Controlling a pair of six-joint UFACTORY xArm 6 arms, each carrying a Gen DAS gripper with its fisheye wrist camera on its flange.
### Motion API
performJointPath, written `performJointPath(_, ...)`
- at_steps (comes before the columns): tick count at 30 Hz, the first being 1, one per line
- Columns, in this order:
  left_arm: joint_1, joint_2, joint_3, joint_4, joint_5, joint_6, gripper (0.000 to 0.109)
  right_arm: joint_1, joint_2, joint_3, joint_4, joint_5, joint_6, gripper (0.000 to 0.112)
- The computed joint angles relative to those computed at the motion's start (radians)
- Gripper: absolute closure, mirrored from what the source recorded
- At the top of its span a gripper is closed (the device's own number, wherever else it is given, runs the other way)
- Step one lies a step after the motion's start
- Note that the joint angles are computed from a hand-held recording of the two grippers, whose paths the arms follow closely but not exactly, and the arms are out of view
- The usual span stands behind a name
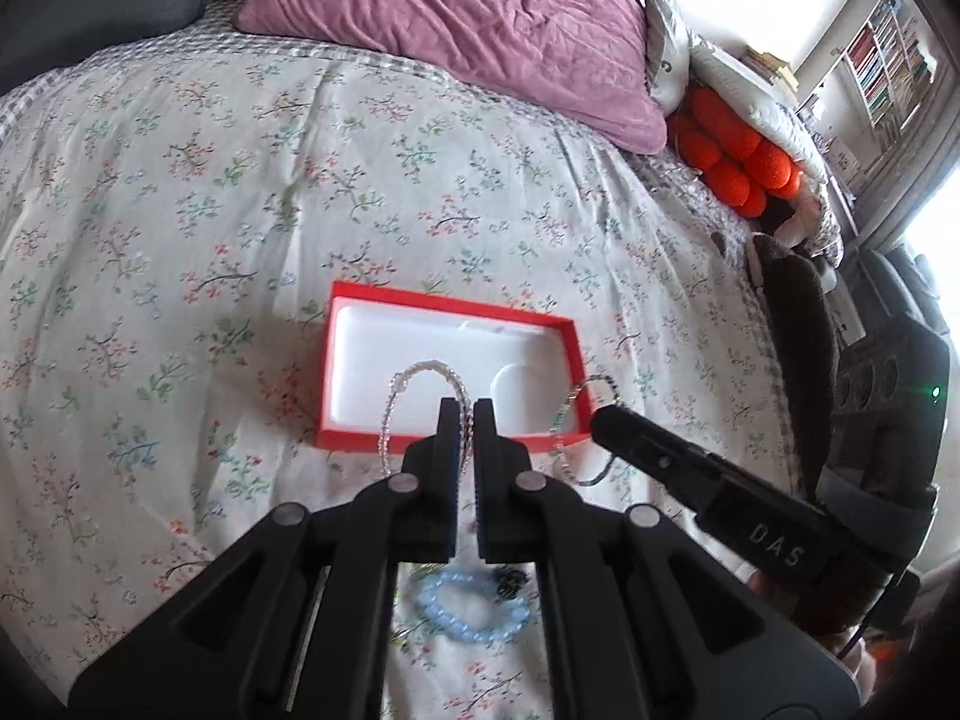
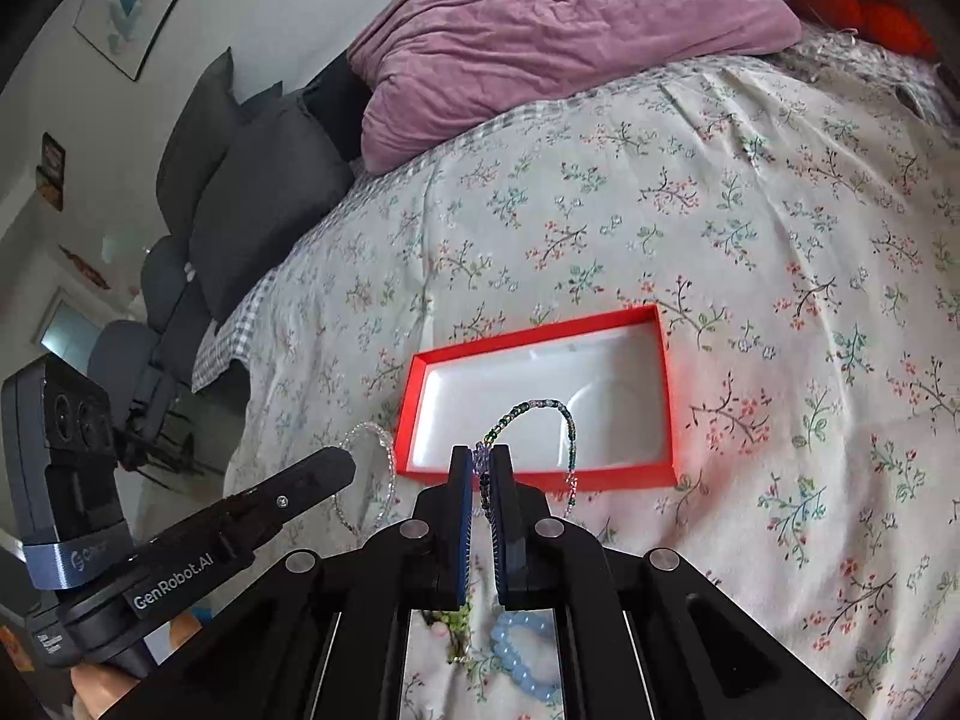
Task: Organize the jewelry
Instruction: 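Carry both bracelets into the red box and open both grippers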
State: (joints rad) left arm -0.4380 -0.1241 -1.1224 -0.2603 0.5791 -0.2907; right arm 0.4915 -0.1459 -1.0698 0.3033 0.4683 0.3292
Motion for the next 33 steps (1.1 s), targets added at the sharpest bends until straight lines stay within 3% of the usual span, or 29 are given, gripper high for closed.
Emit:
performJointPath(3, -0.004, 0.042, -0.004, -0.209, -0.084, 0.146, 0.104, -0.014, 0.018, -0.006, -0.033, -0.037, 0.014, 0.107)
performJointPath(5, 0.000, 0.075, -0.011, -0.241, -0.103, 0.156, 0.104, -0.022, 0.034, -0.013, -0.068, -0.054, 0.034, 0.107)
performJointPath(11, 0.029, 0.140, -0.024, -0.036, -0.058, -0.006, 0.104, -0.029, 0.097, -0.051, -0.140, -0.040, 0.078, 0.107)
performJointPath(16, 0.042, 0.146, -0.023, 0.141, -0.027, -0.106, 0.104, -0.006, 0.141, -0.087, 0.000, -0.038, -0.059, 0.107)
performJointPath(22, 0.034, 0.162, -0.036, 0.290, -0.014, -0.188, 0.104, -0.028, 0.178, -0.108, -0.216, 0.035, 0.097, 0.107)
performJointPath(31, 0.016, 0.180, -0.049, 0.395, -0.043, -0.232, 0.104, -0.049, 0.156, -0.078, -0.364, 0.036, 0.192, 0.103)
performJointPath(33, 0.012, 0.172, -0.049, 0.413, -0.035, -0.238, 0.097, -0.050, 0.153, -0.088, -0.366, 0.063, 0.194, 0.099)
